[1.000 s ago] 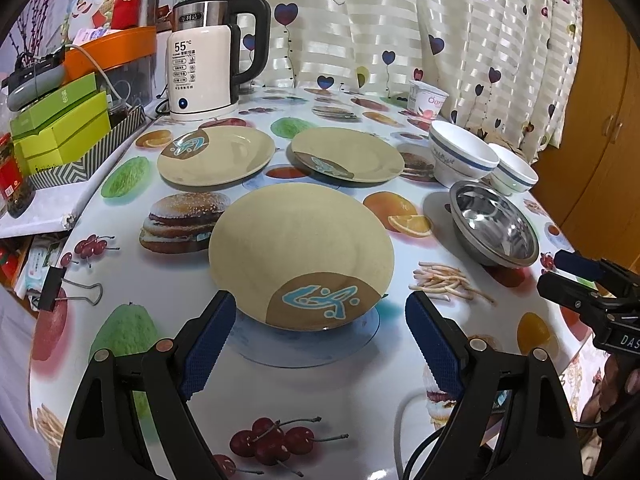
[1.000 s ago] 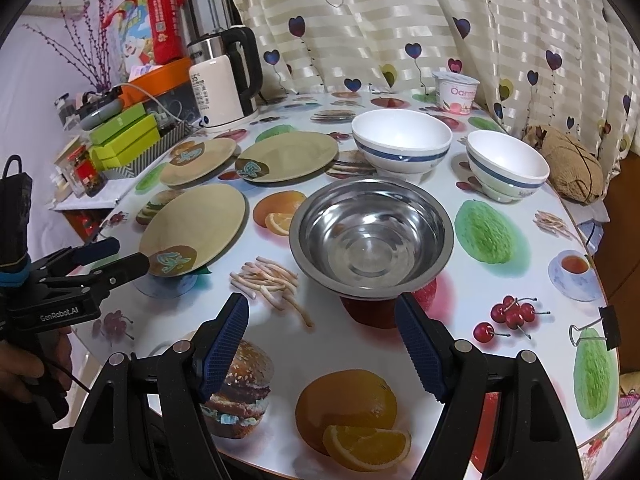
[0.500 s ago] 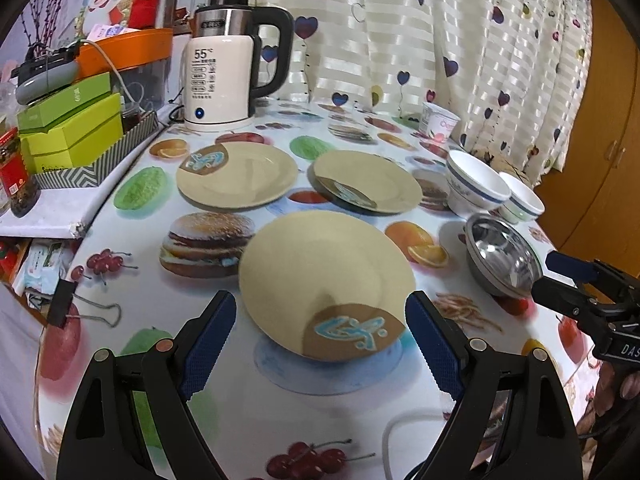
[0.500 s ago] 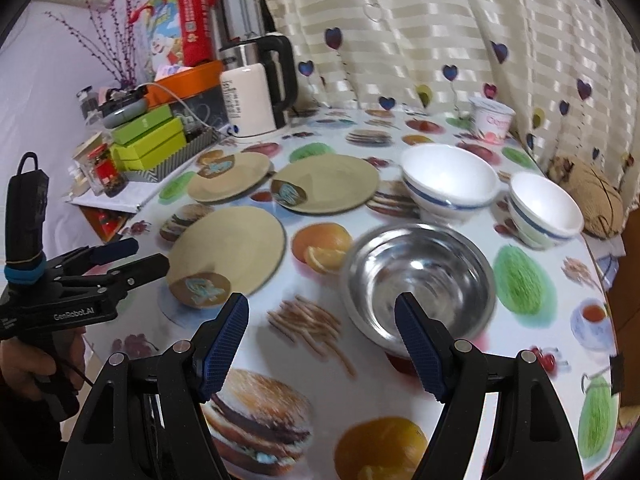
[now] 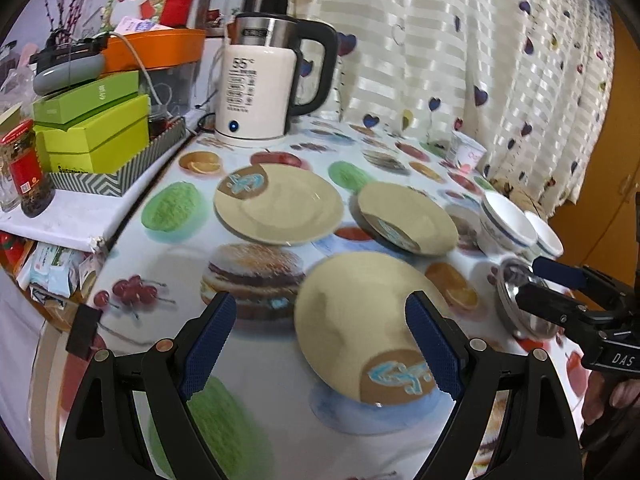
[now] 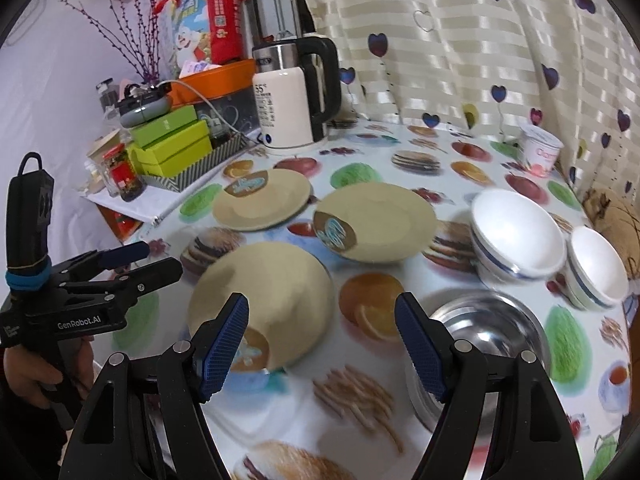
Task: Organize plates and bowls
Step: 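Move the left gripper to the large beige plate and grasp its rim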
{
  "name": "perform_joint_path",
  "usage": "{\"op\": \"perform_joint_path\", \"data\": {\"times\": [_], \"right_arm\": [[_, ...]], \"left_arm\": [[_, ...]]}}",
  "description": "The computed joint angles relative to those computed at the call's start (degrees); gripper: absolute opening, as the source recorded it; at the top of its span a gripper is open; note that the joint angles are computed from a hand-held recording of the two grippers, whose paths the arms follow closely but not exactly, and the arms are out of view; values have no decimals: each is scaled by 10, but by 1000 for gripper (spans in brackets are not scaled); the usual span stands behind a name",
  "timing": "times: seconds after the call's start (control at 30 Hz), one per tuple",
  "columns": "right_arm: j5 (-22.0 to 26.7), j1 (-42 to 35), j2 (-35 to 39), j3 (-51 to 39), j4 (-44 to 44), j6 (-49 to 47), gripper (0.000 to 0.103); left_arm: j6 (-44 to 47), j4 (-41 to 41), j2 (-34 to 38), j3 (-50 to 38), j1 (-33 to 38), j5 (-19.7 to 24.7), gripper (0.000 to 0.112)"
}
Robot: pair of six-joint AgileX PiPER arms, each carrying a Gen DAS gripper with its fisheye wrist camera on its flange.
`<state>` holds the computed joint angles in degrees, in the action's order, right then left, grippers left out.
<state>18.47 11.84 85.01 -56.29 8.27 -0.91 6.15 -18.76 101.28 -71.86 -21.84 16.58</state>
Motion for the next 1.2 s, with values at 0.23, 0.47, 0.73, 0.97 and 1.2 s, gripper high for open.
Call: {"op": "perform_joint_path", "data": {"times": [0.23, 0.47, 0.73, 0.97, 1.2], "right_arm": [[44, -15, 78, -102, 134, -119, 61], [142, -54, 181, -230, 307, -222, 48], [251, -82, 322, -405, 365, -172, 38], [332, -97, 447, -581, 363, -91, 38], [391, -94, 541, -728, 324, -24, 24]], "left_arm": [[130, -164, 46, -64, 63, 53, 78], [161, -221, 107, -141, 104, 112, 73], [118, -233, 208, -276, 144, 199, 61], [56, -229, 305, -413, 167, 281, 55], [12, -212, 363, -506, 174, 326, 46]]}}
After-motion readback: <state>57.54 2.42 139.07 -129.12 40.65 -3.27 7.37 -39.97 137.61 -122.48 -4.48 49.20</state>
